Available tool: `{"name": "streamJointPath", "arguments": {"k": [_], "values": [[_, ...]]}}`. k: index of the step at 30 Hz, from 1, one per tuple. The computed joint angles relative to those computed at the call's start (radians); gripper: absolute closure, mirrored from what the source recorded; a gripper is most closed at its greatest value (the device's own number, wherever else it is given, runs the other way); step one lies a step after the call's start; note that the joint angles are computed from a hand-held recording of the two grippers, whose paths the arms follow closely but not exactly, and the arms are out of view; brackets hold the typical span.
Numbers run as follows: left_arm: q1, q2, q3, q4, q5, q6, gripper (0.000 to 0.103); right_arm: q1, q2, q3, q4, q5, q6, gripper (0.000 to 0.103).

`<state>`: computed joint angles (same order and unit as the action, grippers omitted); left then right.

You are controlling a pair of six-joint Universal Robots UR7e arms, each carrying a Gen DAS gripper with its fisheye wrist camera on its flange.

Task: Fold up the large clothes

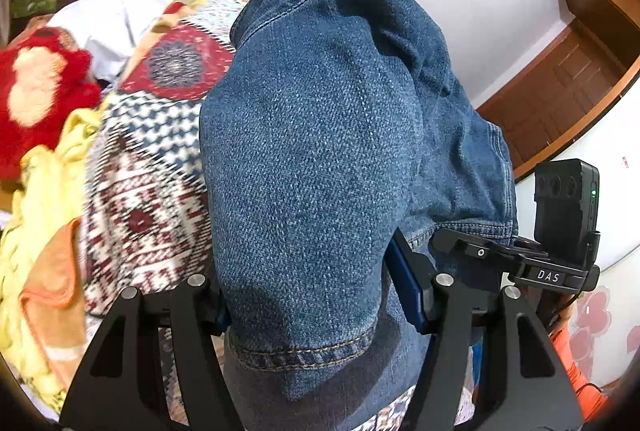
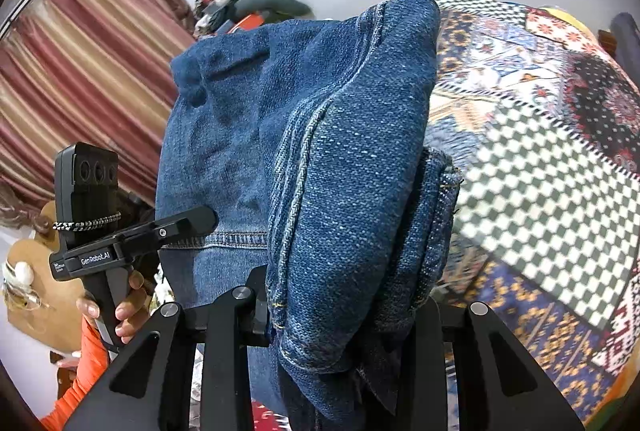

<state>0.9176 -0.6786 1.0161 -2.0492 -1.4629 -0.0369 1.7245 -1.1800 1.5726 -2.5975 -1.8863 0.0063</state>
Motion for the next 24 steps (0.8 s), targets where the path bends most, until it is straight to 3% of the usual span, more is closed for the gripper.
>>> {"name": "streamJointPath", "arguments": {"k": [5, 11, 19, 24], "values": [[0.029, -0.055, 0.065, -0.009, 0.011, -0.022, 0.039, 0.023, 0.053, -0.007, 0.011, -0.008, 0.025, 0.072], [0.084, -0.054, 0.092, 0.024, 0.026, -0.051, 0.039, -0.006, 0.123, -0.022, 0.054, 0.016, 0.083, 0.072], [0.174, 0.056, -0.001, 0.104, -0.007, -0.100, 0.039, -0.079, 0.224, -0.109, 0.146, 0.041, 0.110, 0.072], [0.224, 0.146, -0.102, 0.155, -0.036, -0.127, 0.033, -0.121, 0.272, -0.177, 0.206, 0.068, 0.086, 0.071]]}}
